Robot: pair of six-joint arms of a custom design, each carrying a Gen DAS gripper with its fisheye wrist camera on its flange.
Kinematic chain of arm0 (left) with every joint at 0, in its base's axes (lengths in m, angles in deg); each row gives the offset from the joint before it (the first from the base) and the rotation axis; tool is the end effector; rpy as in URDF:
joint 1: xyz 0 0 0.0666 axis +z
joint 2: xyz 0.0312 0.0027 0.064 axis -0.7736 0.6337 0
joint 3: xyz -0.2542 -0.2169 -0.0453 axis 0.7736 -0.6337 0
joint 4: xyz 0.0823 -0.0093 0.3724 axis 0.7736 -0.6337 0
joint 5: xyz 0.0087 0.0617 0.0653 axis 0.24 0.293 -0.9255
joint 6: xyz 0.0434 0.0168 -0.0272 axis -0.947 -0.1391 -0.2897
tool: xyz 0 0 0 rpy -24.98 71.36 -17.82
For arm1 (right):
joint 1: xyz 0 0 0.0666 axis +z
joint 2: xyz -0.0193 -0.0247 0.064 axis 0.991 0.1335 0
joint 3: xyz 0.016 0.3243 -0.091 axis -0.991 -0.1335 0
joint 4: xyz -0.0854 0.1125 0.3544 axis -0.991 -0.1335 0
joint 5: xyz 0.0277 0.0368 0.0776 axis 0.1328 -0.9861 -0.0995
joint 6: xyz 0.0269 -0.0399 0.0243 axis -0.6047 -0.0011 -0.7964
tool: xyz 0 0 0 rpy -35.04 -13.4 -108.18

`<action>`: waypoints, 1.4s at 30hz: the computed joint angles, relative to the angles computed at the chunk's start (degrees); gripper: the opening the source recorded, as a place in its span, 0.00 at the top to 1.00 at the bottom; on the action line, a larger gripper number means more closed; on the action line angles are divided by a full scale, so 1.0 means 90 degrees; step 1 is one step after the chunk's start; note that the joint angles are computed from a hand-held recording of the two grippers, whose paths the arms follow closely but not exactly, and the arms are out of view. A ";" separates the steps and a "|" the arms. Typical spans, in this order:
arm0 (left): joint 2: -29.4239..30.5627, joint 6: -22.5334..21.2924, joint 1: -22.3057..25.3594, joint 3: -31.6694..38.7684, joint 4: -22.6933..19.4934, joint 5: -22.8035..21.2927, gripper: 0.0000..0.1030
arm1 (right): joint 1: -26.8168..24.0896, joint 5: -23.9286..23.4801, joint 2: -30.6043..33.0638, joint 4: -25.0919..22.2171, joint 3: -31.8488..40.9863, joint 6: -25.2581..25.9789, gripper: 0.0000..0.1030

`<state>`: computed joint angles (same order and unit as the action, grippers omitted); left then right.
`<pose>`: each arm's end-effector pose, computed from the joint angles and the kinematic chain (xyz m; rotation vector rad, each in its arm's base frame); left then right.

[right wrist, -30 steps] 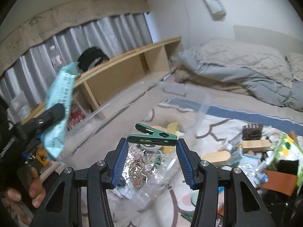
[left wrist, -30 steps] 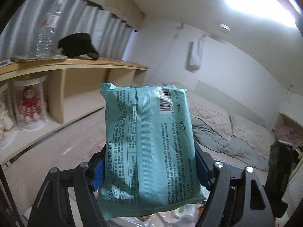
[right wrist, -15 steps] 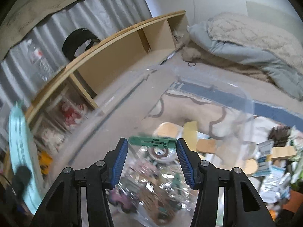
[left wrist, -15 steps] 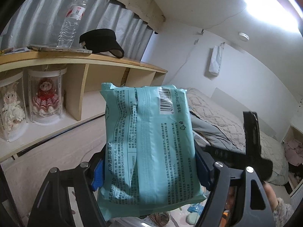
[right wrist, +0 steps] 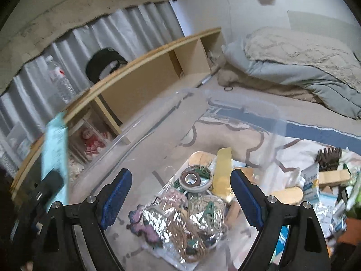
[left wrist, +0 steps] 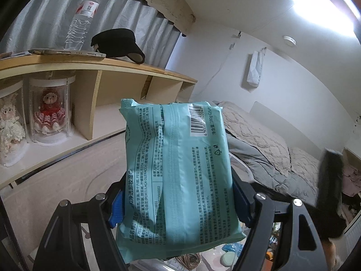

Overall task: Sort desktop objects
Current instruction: 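Lower the light blue wipes package into the clear bin and open the left gripper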

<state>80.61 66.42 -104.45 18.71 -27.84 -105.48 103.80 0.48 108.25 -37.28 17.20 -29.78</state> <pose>0.2072 -0.2288 0.5013 -0.8322 1.7814 0.0280 0.4258 0.1896 0.5072 -0.7861 2.1868 0.9081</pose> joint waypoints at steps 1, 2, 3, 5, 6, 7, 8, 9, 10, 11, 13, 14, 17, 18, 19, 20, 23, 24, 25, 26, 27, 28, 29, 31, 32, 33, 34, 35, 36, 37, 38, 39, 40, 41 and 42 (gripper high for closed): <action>-0.0007 -0.0080 0.0004 -0.0010 0.0086 0.0019 0.25 | -0.0086 -0.0099 -0.0165 0.0101 -0.0196 0.0003 0.14; -0.0012 -0.0177 0.0015 -0.0018 0.0184 0.0046 0.25 | -0.0176 -0.0178 -0.0328 0.0200 -0.0384 0.0011 0.14; -0.0004 -0.0314 0.0029 -0.0011 0.0290 0.0089 0.25 | -0.0291 -0.0265 -0.0572 0.0346 -0.0652 0.0040 0.14; 0.0029 -0.0582 0.0090 0.0032 0.0462 0.0212 0.25 | -0.0447 -0.0393 -0.0898 0.0521 -0.0982 0.0114 0.14; 0.0043 -0.0826 0.0148 0.0061 0.0620 0.0304 0.25 | -0.0561 -0.0482 -0.1119 0.0606 -0.1197 0.0193 0.14; 0.0026 -0.1066 0.0208 0.0058 0.0810 0.0395 0.25 | -0.0644 -0.0545 -0.1249 0.0655 -0.1328 0.0245 0.14; -0.0015 -0.1368 0.0300 0.0035 0.1073 0.0546 0.25 | -0.0706 -0.0581 -0.1372 0.0689 -0.1436 0.0279 0.14; -0.0047 -0.1701 0.0422 0.0038 0.1331 0.0777 0.25 | -0.0804 -0.0628 -0.1546 0.0731 -0.1586 0.0337 0.14; -0.0045 -0.1987 0.0535 0.0077 0.1493 0.0980 0.25 | -0.0878 -0.0657 -0.1686 0.0788 -0.1710 0.0361 0.14; 0.0022 -0.2246 0.0644 0.0187 0.1526 0.1155 0.25 | -0.0936 -0.0692 -0.1769 0.0820 -0.1779 0.0385 0.14; 0.0193 -0.2620 0.0804 0.0447 0.1409 0.1376 0.25 | -0.1099 -0.0788 -0.2027 0.0969 -0.2014 0.0444 0.13; 0.0243 -0.2838 0.0880 0.0528 0.1432 0.1512 0.25 | -0.1154 -0.0804 -0.2118 0.1035 -0.2102 0.0462 0.13; 0.0634 -0.3490 0.1100 0.1018 0.1119 0.1858 0.25 | -0.1289 -0.0830 -0.2287 0.1150 -0.2308 0.0548 0.13; 0.0800 -0.3691 0.1176 0.1212 0.0969 0.1986 0.25 | -0.1342 -0.0871 -0.2312 0.1173 -0.2374 0.0526 0.13; 0.0908 -0.3856 0.1241 0.1343 0.0907 0.2112 0.25 | -0.1385 -0.0907 -0.2332 0.1182 -0.2420 0.0495 0.13; 0.0997 -0.4049 0.1310 0.1443 0.0917 0.2256 0.25 | -0.1437 -0.0966 -0.2380 0.1189 -0.2489 0.0472 0.13; 0.1242 -0.4602 0.1526 0.1701 0.1024 0.2658 0.25 | -0.1626 -0.1184 -0.2468 0.1348 -0.2674 0.0360 0.13; 0.1309 -0.4780 0.1606 0.1764 0.1119 0.2778 0.25 | -0.1688 -0.1238 -0.2501 0.1402 -0.2726 0.0340 0.13; 0.1355 -0.4910 0.1663 0.1811 0.1205 0.2849 0.25 | -0.1767 -0.1332 -0.2543 0.1517 -0.2804 0.0279 0.13; 0.1412 -0.5046 0.1726 0.1874 0.1261 0.2905 0.25 | -0.1848 -0.1442 -0.2582 0.1622 -0.2886 0.0227 0.13; 0.1528 -0.5183 0.1775 0.2007 0.1247 0.2913 0.25 | -0.1931 -0.1561 -0.2592 0.1729 -0.2958 0.0155 0.13; 0.1624 -0.5303 0.1810 0.2123 0.1221 0.2889 0.25 | -0.1960 -0.1588 -0.2567 0.1729 -0.2959 0.0136 0.13; 0.1728 -0.5449 0.1851 0.2245 0.1196 0.2860 0.25 | -0.1976 -0.1592 -0.2544 0.1718 -0.2955 0.0127 0.13; 0.1962 -0.5761 0.1950 0.2501 0.1137 0.2840 0.25 | -0.2018 -0.1615 -0.2502 0.1769 -0.2957 0.0056 0.13; 0.2046 -0.5872 0.1991 0.2577 0.1113 0.2841 0.25 | -0.2038 -0.1647 -0.2498 0.1787 -0.2962 0.0030 0.13; 0.2124 -0.5978 0.2047 0.2625 0.1105 0.2865 0.25 | -0.2096 -0.1725 -0.2504 0.1820 -0.2984 0.0008 0.13; 0.2198 -0.6048 0.2095 0.2662 0.1084 0.2892 0.25 | -0.2118 -0.1759 -0.2507 0.1851 -0.2988 -0.0014 0.13; 0.2235 -0.6098 0.2139 0.2657 0.1083 0.2925 0.25 | -0.2146 -0.1800 -0.2533 0.1878 -0.3009 -0.0014 0.13; 0.2270 -0.6158 0.2190 0.2626 0.1102 0.2978 0.25 | -0.2176 -0.1824 -0.2547 0.1897 -0.3018 -0.0002 0.13; 0.2292 -0.6211 0.2237 0.2579 0.1133 0.3033 0.25 | -0.2192 -0.1831 -0.2556 0.1919 -0.3023 -0.0007 0.13; 0.2313 -0.6255 0.2280 0.2528 0.1155 0.3083 0.25 | -0.2200 -0.1840 -0.2572 0.1940 -0.3034 -0.0019 0.13; 0.2359 -0.6301 0.2324 0.2490 0.1158 0.3122 0.25 | -0.2225 -0.1877 -0.2575 0.1937 -0.3043 -0.0004 0.13; 0.2393 -0.6328 0.2358 0.2456 0.1146 0.3141 0.25 | -0.2238 -0.1896 -0.2563 0.1919 -0.3032 0.0014 0.13; 0.2444 -0.6357 0.2405 0.2432 0.1104 0.3167 0.25 | -0.2253 -0.1903 -0.2555 0.1925 -0.3031 0.0012 0.13; 0.2511 -0.6376 0.2454 0.2435 0.1043 0.3188 0.25 | -0.2265 -0.1914 -0.2549 0.1941 -0.3032 -0.0007 0.13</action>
